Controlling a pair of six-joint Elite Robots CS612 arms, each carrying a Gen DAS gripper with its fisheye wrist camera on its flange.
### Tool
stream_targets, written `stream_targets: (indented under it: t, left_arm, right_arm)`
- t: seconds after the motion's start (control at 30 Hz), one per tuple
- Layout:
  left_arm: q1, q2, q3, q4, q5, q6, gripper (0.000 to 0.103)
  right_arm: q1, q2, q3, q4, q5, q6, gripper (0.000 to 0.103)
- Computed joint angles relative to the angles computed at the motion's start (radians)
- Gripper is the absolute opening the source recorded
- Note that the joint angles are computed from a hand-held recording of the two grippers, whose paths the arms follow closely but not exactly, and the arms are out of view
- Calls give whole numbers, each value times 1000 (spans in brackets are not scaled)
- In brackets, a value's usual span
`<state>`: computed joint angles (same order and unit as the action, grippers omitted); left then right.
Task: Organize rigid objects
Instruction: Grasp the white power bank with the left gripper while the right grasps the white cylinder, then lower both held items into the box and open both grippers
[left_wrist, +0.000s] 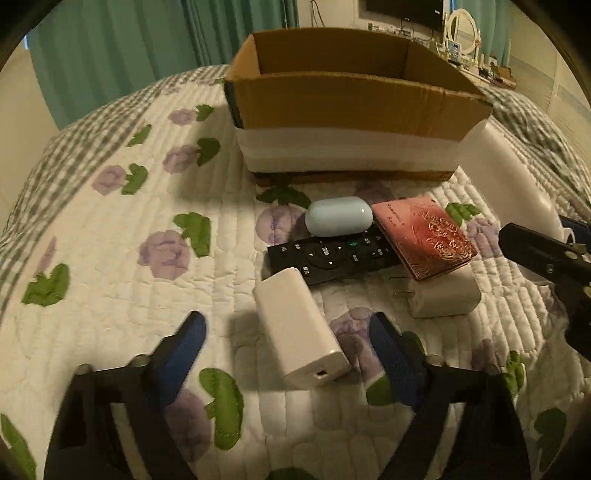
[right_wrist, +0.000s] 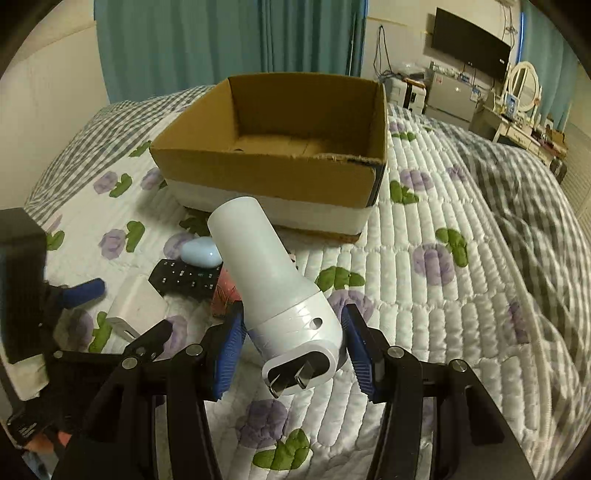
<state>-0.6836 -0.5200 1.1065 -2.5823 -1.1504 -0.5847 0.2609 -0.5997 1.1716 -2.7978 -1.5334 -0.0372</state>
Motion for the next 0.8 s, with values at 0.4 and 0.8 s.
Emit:
stream_targets:
  t: [0.4,0.8]
  left_arm:
    - [-9,-18,35,-53,5,55,29]
    - [-26,-100,121,-227,102,123,28]
  right_arm:
    - [0,-8,22,-45,-17,22,52]
    - [8,-60,81,-132,-46,34,52]
